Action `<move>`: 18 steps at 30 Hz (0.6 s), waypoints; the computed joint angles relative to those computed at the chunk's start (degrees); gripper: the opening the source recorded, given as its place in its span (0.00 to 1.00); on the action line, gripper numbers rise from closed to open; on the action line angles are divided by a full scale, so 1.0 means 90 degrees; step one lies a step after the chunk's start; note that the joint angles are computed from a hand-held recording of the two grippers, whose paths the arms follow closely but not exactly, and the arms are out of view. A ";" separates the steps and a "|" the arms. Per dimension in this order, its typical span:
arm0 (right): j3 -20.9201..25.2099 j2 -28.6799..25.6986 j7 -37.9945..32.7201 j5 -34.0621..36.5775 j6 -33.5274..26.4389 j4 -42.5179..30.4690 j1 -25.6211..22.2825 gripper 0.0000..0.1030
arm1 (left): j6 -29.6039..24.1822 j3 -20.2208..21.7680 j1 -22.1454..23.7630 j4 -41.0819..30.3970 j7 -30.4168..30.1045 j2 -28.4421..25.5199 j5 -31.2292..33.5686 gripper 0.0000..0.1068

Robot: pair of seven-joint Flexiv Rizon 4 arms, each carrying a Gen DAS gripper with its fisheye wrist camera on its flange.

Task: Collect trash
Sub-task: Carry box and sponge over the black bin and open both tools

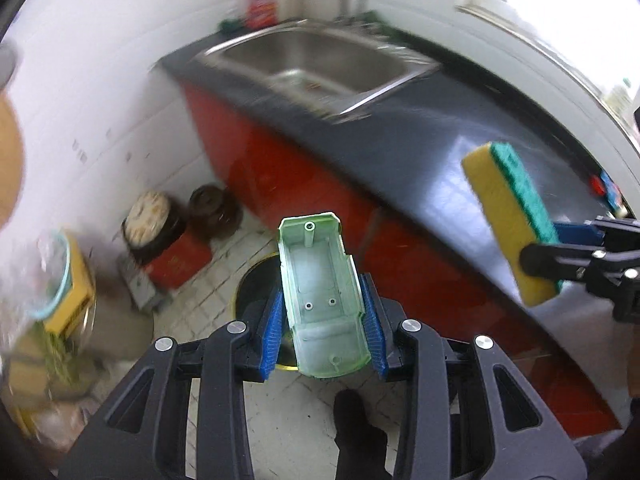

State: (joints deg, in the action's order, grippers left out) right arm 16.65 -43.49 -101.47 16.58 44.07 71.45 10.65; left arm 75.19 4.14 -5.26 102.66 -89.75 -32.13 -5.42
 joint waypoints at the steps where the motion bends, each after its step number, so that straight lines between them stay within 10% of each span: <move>1: 0.0000 -0.0109 0.0042 -0.0040 -0.0101 -0.0125 0.0071 0.52 | 0.0074 -0.0049 0.0111 0.0113 0.0016 -0.0001 -0.0073 0.33; 18: -0.0283 -0.1476 0.0753 -0.0772 -0.1205 -0.2006 0.1007 0.52 | 0.0684 -0.1015 0.1260 0.0322 0.1258 -0.0776 -0.1290 0.33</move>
State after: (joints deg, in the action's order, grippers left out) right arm 14.11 -56.78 -94.69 9.63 33.22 53.40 19.72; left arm 81.34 -4.99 6.08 105.56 -78.43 -39.11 -17.03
